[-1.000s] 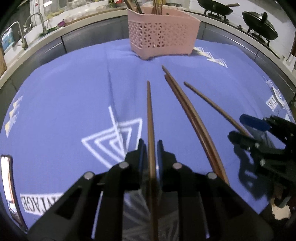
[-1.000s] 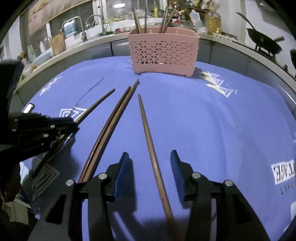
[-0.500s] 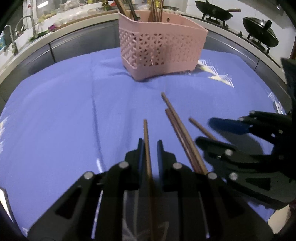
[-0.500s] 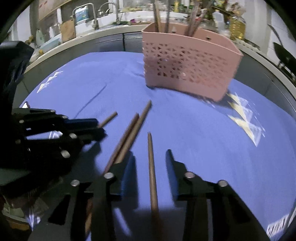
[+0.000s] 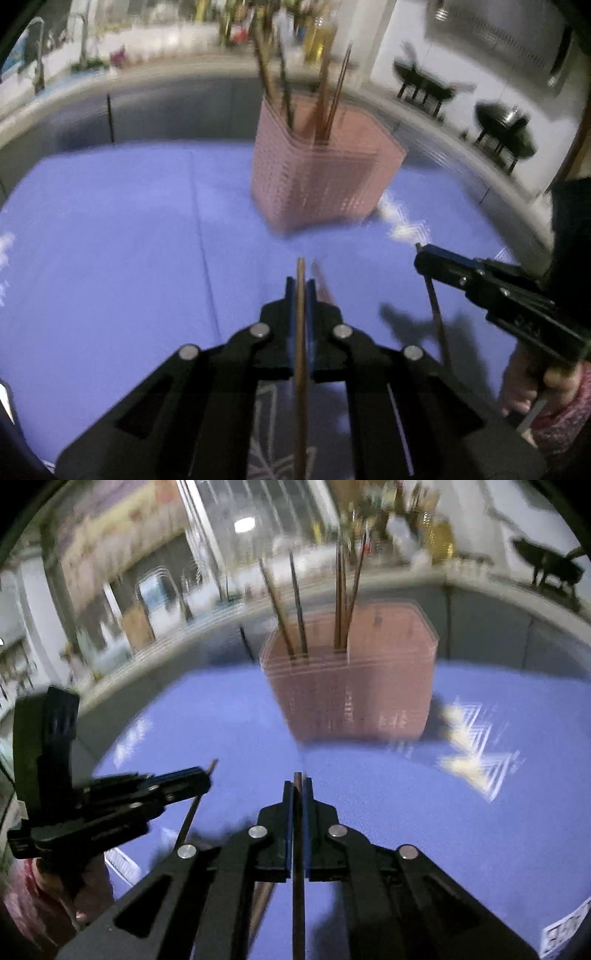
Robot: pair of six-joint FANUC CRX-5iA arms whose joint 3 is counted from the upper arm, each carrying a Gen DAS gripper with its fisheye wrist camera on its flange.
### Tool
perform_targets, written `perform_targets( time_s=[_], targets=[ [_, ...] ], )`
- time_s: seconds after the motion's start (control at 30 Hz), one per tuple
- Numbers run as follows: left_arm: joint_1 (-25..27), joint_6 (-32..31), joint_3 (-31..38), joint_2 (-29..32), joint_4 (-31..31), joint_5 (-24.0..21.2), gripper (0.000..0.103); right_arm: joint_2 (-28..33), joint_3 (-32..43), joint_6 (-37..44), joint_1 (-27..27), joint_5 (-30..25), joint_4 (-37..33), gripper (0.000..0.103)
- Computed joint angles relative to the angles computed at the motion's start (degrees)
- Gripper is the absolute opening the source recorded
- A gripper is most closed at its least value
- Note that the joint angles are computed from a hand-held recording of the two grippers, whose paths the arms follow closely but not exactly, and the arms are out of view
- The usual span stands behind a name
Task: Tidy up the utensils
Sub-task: 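Lift both held chopsticks and lower them into the pink basket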
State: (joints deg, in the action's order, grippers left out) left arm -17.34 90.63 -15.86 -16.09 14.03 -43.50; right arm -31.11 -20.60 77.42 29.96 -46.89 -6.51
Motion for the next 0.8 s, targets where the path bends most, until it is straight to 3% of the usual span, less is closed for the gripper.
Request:
perform_targets(
  time_s=[0.23,0.5,0.57,0.8],
  targets=[
    [1.1,-2.7,-2.0,-8.9,3.4,6.3,0.004,-8.5,-2.3,-5.5,1.3,9.0,5.6,0.005],
    [-0.2,1.0,-0.7,-10.1,-1.7,6.6,0.004,-11.2,-7.7,-16.3,6.1,13.2,19.7,0.005],
    [0.3,0.0,-0.9,-10.1,-0.2,6.0,0.004,-11.4,-7.6,-16.5,6.3,13.0,19.3,0.005],
    [-0.1,-3.2,5.8,-6.3,0.8,7.2,0.004,-6.5,1.2,-4.9,0.2,12.0,5.7,0.005]
  ],
)
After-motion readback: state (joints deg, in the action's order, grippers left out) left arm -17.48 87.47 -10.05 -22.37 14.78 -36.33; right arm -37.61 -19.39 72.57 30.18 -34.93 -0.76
